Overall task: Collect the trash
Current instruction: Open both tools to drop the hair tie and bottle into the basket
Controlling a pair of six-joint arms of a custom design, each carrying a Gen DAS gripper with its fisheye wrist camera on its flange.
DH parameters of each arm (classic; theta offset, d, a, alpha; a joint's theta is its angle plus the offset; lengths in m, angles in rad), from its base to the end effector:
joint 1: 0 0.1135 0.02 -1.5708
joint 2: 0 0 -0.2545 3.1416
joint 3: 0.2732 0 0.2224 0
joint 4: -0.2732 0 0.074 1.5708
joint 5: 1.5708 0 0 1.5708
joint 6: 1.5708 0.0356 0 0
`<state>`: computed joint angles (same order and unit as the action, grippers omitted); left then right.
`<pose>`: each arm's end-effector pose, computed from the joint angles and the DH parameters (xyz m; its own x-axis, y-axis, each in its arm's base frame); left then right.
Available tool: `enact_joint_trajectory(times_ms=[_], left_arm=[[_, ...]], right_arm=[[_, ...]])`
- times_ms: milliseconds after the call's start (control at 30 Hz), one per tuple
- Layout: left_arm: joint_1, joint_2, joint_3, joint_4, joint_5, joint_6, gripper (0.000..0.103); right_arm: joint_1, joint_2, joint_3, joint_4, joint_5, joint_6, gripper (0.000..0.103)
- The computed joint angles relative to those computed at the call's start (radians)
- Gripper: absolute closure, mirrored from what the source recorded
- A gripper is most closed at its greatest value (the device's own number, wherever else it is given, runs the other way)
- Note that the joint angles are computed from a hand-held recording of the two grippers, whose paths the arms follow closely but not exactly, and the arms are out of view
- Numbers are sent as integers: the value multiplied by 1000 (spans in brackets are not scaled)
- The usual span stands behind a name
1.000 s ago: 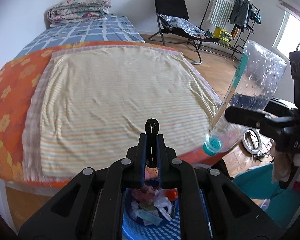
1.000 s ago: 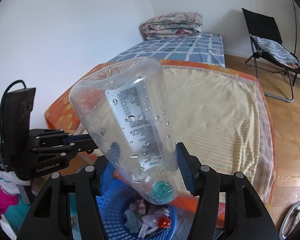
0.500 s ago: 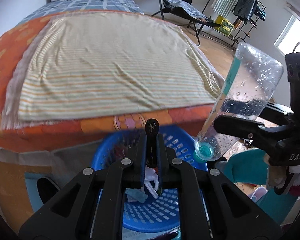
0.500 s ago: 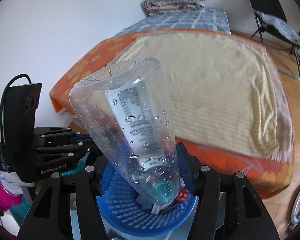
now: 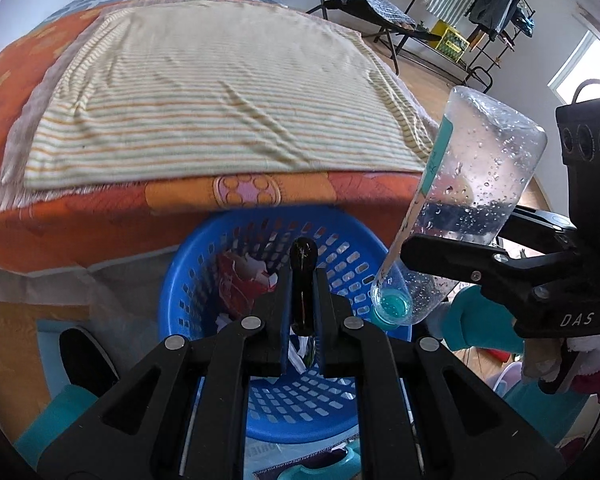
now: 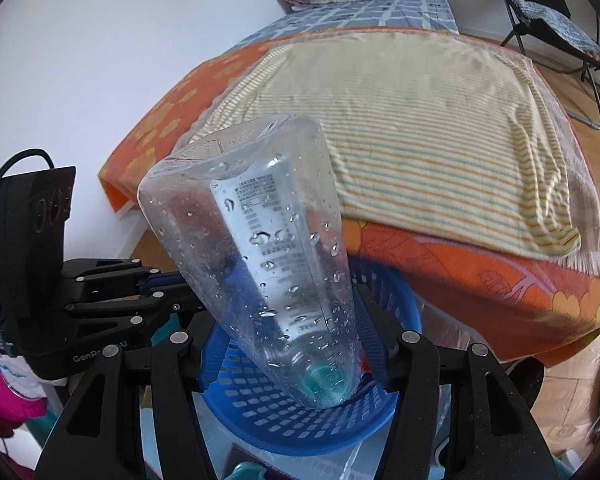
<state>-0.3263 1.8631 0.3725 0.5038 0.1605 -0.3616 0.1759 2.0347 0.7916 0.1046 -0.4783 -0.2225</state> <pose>0.2165 -0.0793 0.0575 -0.8806 -0.0707 -0.4685 0.0945 0.9428 -0.3198 0.2963 0.0693 0.0618 -0.7958 -0.3404 -0.5009 -0.5340 0.7846 0.3152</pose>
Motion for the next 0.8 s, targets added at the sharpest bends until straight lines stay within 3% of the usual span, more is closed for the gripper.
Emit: enact_joint_trajectory(times_ms=[433,500,567,800], left_arm=[[-11,32,-22,21,-10,-1,95],[-11,39,-17,15,-11,2,89],[-10,44,-23,26,-15,0,71],[4,52,-23,27,-19,-3,71]], right_arm=[[27,36,-25,3,18,-4,45],[30,48,-19,-1,23,-5,44],[37,62,-6,-14,36,-3,44],[44,81,14,-31,61,3,44]])
